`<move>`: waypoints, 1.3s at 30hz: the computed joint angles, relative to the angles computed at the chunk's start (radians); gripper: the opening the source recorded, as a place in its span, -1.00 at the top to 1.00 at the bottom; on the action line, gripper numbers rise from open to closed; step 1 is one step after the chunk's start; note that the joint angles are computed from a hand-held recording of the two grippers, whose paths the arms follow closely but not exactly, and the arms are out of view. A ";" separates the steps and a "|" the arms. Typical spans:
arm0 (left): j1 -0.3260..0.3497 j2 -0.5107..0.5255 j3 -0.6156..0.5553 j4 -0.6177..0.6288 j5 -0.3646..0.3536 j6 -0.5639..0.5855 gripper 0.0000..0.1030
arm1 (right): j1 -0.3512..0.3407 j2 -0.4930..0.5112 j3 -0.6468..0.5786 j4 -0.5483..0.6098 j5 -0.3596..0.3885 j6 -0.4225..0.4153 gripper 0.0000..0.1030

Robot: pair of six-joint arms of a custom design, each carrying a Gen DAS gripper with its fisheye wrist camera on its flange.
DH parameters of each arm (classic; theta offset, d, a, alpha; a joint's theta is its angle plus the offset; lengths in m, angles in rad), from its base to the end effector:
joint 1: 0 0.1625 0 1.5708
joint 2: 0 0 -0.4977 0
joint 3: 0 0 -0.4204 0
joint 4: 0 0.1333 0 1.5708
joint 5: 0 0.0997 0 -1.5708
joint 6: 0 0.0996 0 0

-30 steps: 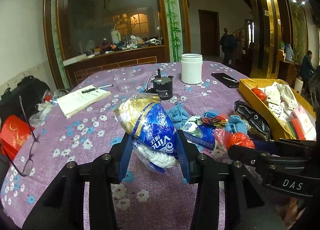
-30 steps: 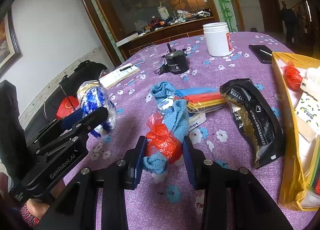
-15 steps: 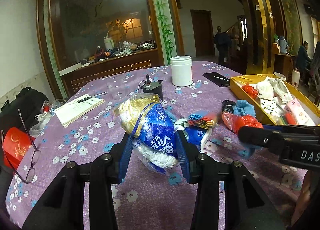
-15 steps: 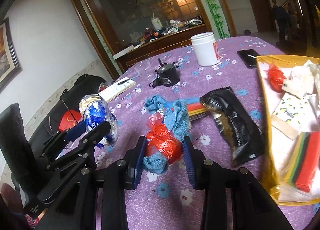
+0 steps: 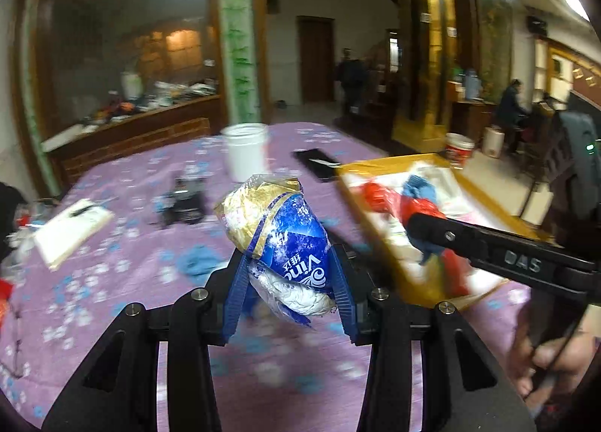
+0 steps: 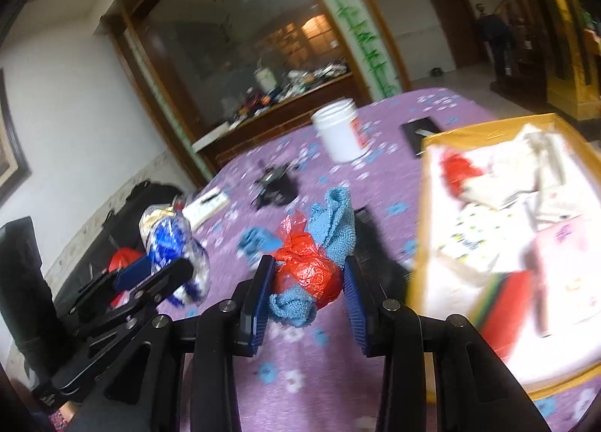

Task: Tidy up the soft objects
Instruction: 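Carry the Vinda bag with left tool while right tool carries red bag and blue cloth to tray, then open both tools to release the Vinda bag and red bag with cloth in the tray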

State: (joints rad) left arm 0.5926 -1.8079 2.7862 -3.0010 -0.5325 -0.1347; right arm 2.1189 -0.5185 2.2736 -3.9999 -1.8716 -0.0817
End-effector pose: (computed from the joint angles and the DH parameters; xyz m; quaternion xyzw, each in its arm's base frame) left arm -0.0681 -0.3100 0.2956 0.2450 0.8175 -0.4206 0.3078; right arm 0.3452 -0.3663 -0.0162 0.2419 -0.9026 0.3508 0.0620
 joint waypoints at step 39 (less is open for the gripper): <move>0.193 0.524 -0.273 -0.089 -0.434 0.005 -0.12 | -0.195 -0.185 0.118 -0.095 -0.228 0.001 -0.15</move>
